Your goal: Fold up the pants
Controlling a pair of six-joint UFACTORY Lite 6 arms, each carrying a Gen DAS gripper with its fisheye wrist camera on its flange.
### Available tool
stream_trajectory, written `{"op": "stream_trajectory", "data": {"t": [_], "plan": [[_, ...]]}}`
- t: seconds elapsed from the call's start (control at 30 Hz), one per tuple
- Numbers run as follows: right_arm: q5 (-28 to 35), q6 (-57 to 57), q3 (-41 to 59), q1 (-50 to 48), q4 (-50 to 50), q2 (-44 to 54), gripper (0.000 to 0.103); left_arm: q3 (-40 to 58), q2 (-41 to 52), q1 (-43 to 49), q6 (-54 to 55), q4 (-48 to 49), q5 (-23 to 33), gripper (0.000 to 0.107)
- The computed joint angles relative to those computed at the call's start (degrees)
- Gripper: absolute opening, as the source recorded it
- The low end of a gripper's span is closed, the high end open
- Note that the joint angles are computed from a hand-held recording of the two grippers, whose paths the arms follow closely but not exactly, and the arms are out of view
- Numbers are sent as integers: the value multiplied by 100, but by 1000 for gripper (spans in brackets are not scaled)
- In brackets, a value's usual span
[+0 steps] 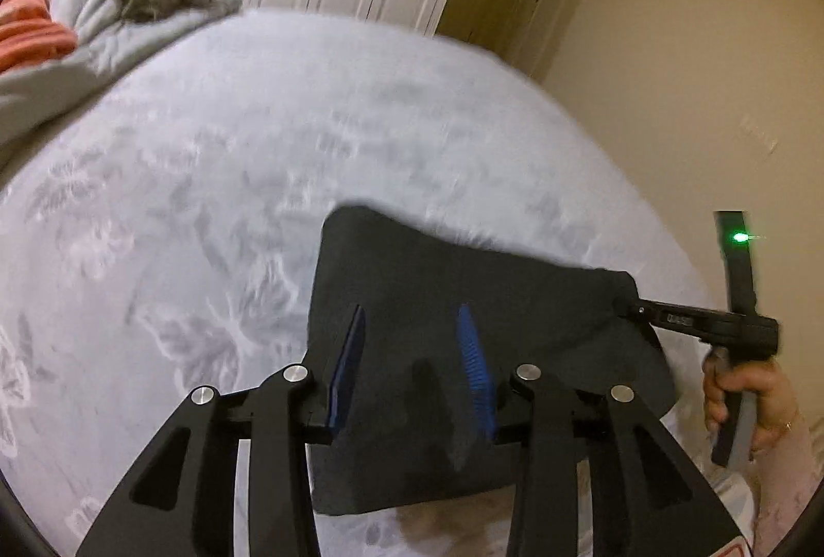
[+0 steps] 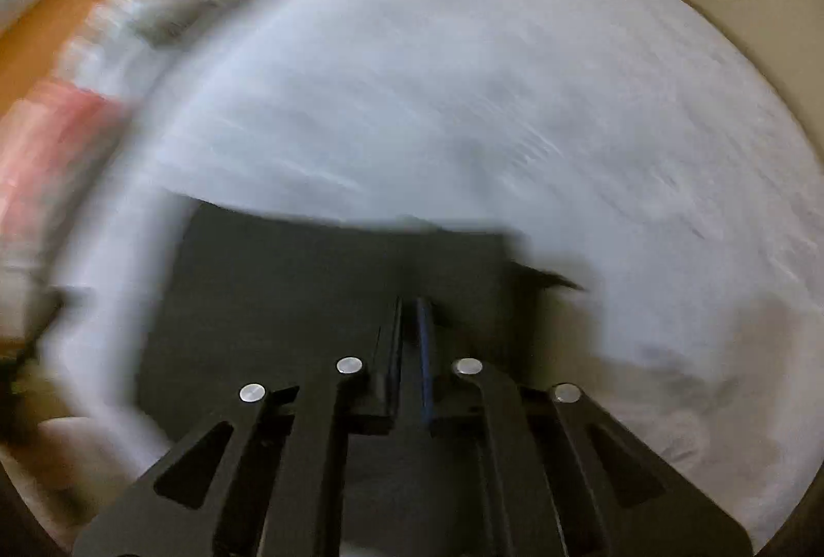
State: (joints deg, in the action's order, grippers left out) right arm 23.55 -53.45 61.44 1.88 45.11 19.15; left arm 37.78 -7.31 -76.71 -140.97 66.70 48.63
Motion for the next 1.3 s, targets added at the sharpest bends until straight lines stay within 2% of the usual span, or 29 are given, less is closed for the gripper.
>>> {"op": "stream_trajectory", "data": {"t": [0.1,0.17,0.23,0.3,0.37,0.43,0.5,0.57,0.63,0.67,0.77,0.9,0.97,1.07,1.1,1.23,1.27,1.3], "plan": [[726,-1517,-629,-439,1564,-996,1,-63,167,158,17,-98,-218,35],[1063,-1870,-983,-600,1783,-1387,1,-77,272,192,1,-71,-288,35],[488,-1294,-964,-400,1043,-820,1,-53,425,333,-55,43,-409,35],[424,-724,-757,-370,649,-566,0,-15,573,409,-102,109,-576,35],[641,-1091,-978,-493,1078,-1118,4,53,707,399,-74,76,-594,35],[768,-1806,-1711,-747,1715,-1956,5,187,851,291,102,-102,-446,35],[567,-1745,-2071,-770,1522,-1942,4,309,996,193,264,-245,-250,35],[222,-2043,-2223,-756,1813,-1568,0,374,1067,170,341,-313,-205,35],[407,-1932,-2361,-836,1723,-2083,1,386,1085,189,333,-336,-248,36],[541,-2066,-2494,-958,1862,-2402,7,393,1094,167,318,-346,-227,36],[904,-2379,-2874,-1390,2136,-2752,16,491,1170,34,436,-494,35,43],[1325,-2970,-3567,-2036,2459,-3155,18,679,1306,-215,528,-680,456,56],[1427,-2769,-3787,-2047,2421,-3551,24,755,1349,-427,401,-750,596,67],[1061,-2558,-3826,-1701,2438,-3868,57,903,1479,-776,186,-671,775,79],[709,-2432,-3868,-1277,2569,-3911,58,1011,1592,-846,221,-662,849,81],[50,-2702,-3442,-659,2980,-3086,57,1410,1999,-868,604,-769,1051,81],[-97,-3034,-3388,-502,3284,-2923,45,1435,2025,-841,634,-780,1070,81],[-372,-3186,-3409,-302,3461,-2921,20,1418,2011,-819,599,-764,1062,81]]}}
